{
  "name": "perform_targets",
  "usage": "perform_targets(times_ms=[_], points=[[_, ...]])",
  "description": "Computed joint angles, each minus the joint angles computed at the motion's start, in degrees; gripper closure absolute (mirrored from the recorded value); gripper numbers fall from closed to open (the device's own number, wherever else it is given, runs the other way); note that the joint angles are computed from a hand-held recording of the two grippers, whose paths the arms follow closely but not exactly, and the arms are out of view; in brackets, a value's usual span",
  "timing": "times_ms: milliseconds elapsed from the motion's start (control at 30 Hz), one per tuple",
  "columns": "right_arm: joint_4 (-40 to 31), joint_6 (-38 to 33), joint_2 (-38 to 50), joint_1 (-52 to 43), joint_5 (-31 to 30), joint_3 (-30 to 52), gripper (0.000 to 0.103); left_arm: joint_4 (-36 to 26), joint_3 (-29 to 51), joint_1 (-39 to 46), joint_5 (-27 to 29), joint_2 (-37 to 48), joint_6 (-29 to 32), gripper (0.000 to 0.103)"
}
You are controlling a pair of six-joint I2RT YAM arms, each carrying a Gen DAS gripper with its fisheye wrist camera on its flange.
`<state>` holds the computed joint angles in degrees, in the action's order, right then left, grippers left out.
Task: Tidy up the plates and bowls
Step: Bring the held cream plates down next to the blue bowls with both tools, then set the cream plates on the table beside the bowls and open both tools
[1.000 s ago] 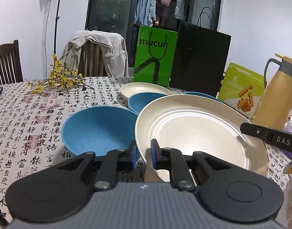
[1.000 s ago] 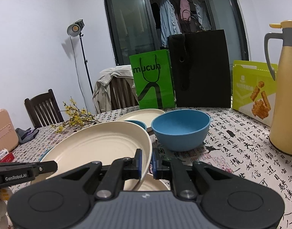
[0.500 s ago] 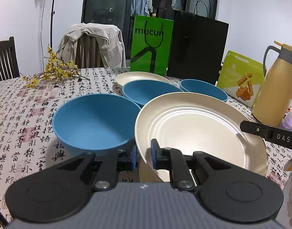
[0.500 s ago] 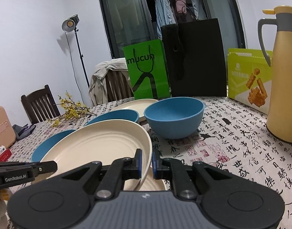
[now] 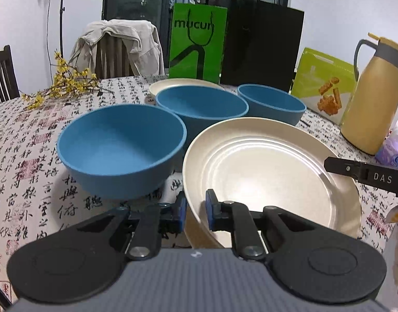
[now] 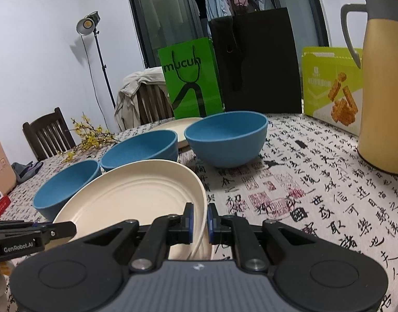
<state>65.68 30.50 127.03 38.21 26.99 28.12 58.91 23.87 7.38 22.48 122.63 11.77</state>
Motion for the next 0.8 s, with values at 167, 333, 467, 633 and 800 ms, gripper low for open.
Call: perform_targets(times_ms=[167, 333, 467, 633, 800], points=[[-1.12, 0.15, 1.20, -0.14, -0.50, 0.96, 0.093, 1.03, -0.05, -0.46, -1.18, 1.32, 0.67, 0.087], [-2.48, 0.14, 2.21, 0.22, -0.51, 2.10, 0.093, 3.42, -0.71, -1.39, -3.26, 2.38, 1.23, 0.087], [-3.28, -0.06, 2.80, 0.47, -0.15, 2.78, 0.093, 4.89, -1.14, -1.97, -4.31, 3.02, 1.81, 0.087], [-3.76, -0.70, 2.83, 1.14, 0.99, 2.96, 0.093, 5.07, -1.00, -2.91, -5.86, 3.59, 2.19, 0.086], [-3.73, -1.41, 3.02, 1.27, 1.72, 3.05, 0.093, 4.68, -0.70, -2.70, -5.86, 3.90, 2.79, 0.086]])
